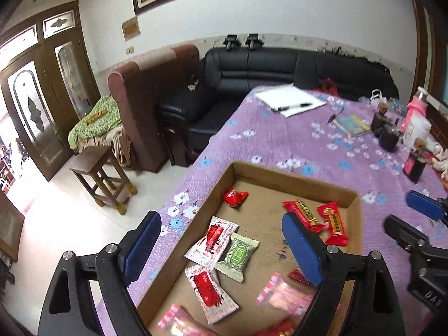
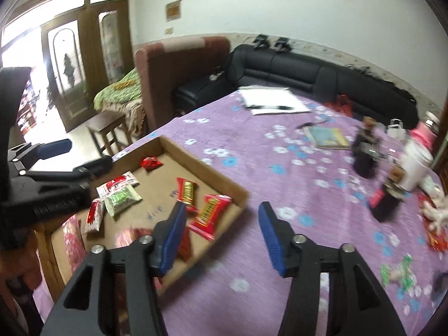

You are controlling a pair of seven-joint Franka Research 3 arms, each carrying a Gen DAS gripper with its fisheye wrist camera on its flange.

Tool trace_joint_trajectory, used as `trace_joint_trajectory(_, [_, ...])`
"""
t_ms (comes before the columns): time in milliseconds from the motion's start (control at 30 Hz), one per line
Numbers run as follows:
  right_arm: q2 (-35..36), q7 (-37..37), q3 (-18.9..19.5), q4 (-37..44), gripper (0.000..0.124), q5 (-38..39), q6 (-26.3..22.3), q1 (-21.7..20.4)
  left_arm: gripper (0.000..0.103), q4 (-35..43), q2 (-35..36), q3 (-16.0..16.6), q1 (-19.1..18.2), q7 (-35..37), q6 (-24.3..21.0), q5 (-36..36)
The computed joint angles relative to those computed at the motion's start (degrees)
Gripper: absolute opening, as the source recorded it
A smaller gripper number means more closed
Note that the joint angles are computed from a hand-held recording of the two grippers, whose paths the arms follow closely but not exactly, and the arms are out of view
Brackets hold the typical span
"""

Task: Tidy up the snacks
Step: 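Carry both packets over the cardboard tray and open both tools to drop them, then lift both open tools away from the tray toward the green-white packets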

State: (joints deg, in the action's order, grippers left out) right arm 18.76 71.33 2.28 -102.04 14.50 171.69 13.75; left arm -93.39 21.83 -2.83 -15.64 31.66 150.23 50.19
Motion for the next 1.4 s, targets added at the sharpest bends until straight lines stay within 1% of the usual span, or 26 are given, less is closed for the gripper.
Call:
trace_joint_trajectory(33, [-1.7,0.6,-0.9,-2.3,0.059,-0.3,1.3,0.2,0.092,-0.5,-0.5,0.1,-0.2,-0.4,0.3,0.5])
trace_joint_trajectory(67, [-2.9,1.6,-1.9,-4.0,0.065,-1.0,2.0,0.7,0.092,-1.3,-1.4,0.4,-0.8,-1.7,0.5,1.9])
trace_joint_trajectory(133, [-5.6,3.6,-3.9,-8.2,0.072,-2.5,4.5,1.2,0.092,-2.4,-2.7,0.1,-1.2,-3.0,0.9,3.4])
trace_joint_trajectory(200, [-7.9,7.0,-7.0,-11.5,0.073,-5.9,6.3,2.7,0.093,-3.1,-3.6,-0.2,-1.6,-4.3,1.4,5.2])
trace_joint_trajectory(233, [-9.2,8.3,-8.0,-13.6,0.075,-7.0,7.2,2.7,0.095,-3.5,-4.1,-0.3,-1.9,-5.1,1.4,6.2])
trace_joint_trajectory(367, [-12.8,11.3,-9.0,-19.1,0.075,-9.0,9.6,0.4,0.098,-4.1,-5.3,-1.5,-2.7,-7.2,2.0,9.0])
trace_joint_trajectory(433, [-14.2,8.7,-6.3,-21.2,0.075,-5.4,10.4,-3.3,0.1,-3.6,-5.1,-2.3,-3.1,-7.2,2.4,9.4])
trace_joint_trajectory(533, [-15.5,7.2,-5.6,-23.9,0.075,-3.3,11.5,-6.0,0.1,-2.1,-4.3,-3.2,-4.1,-5.8,2.0,9.4])
trace_joint_trajectory(600, [-16.1,4.3,-4.4,-24.9,0.075,0.1,11.7,-8.1,0.1,-0.8,-3.3,-3.7,-5.0,-4.0,1.4,8.6])
trace_joint_trajectory(633, [-16.2,2.5,-3.8,-25.3,0.075,2.5,11.5,-9.2,0.1,-0.1,-2.8,-3.8,-5.5,-3.6,1.0,8.5])
trace_joint_trajectory(733, [-16.6,-8.0,-1.1,-25.9,0.075,14.7,11.3,-12.3,0.1,1.8,-1.5,-3.9,-6.8,-2.1,0.4,7.7])
trace_joint_trajectory(800, [-16.6,-9.9,-1.6,-26.1,0.075,16.9,11.4,-12.4,0.1,3.2,-0.5,-3.9,-7.9,-1.2,-0.4,7.1])
trace_joint_trajectory(867, [-16.5,-15.3,-1.0,-25.8,0.075,23.0,11.1,-13.3,0.1,4.6,0.5,-3.7,-9.0,-0.5,-1.4,6.8])
trace_joint_trajectory(933, [-16.2,-18.5,-1.1,-25.6,0.075,26.6,10.9,-13.7,0.1,5.4,1.1,-3.5,-9.8,-0.1,-1.7,6.6])
trace_joint_trajectory(1000, [-15.7,-24.7,-0.3,-24.6,0.075,33.2,10.3,-14.7,0.102,6.8,2.3,-3.5,-10.4,1.1,-2.1,5.8])
trace_joint_trajectory(1067, [-14.4,-30.5,0.1,-22.6,0.075,38.6,9.3,-15.6,0.102,8.6,4.1,-4.1,-10.6,3.8,-2.6,3.2])
trace_joint_trajectory(1100, [-13.6,-32.0,0.0,-21.5,0.075,39.6,8.4,-15.8,0.102,9.7,5.2,-4.3,-10.7,5.3,-2.9,1.7])
trace_joint_trajectory(1167, [-11.8,-30.7,-1.1,-19.7,0.075,37.4,7.4,-15.5,0.102,11.2,7.2,-4.9,-10.6,8.4,-2.9,-1.8])
trace_joint_trajectory(1267, [-8.6,-30.9,-0.9,-16.0,0.075,35.8,5.6,-16.5,0.102,13.2,9.7,-5.4,-10.8,12.1,-3.0,-6.6])
trace_joint_trajectory(1300, [-7.3,-32.1,-0.2,-14.2,0.075,36.0,4.3,-17.5,0.102,13.8,10.4,-5.3,-11.0,13.2,-3.0,-7.9])
trace_joint_trajectory(1333, [-6.5,-31.7,-0.2,-13.1,0.075,35.1,3.7,-17.7,0.102,14.4,11.1,-5.3,-11.2,14.2,-3.3,-9.0])
trace_joint_trajectory(1400, [-4.4,-28.2,-1.7,-10.7,0.075,30.6,2.3,-17.0,0.102,16.0,12.7,-4.9,-12.0,15.7,-3.9,-10.6])
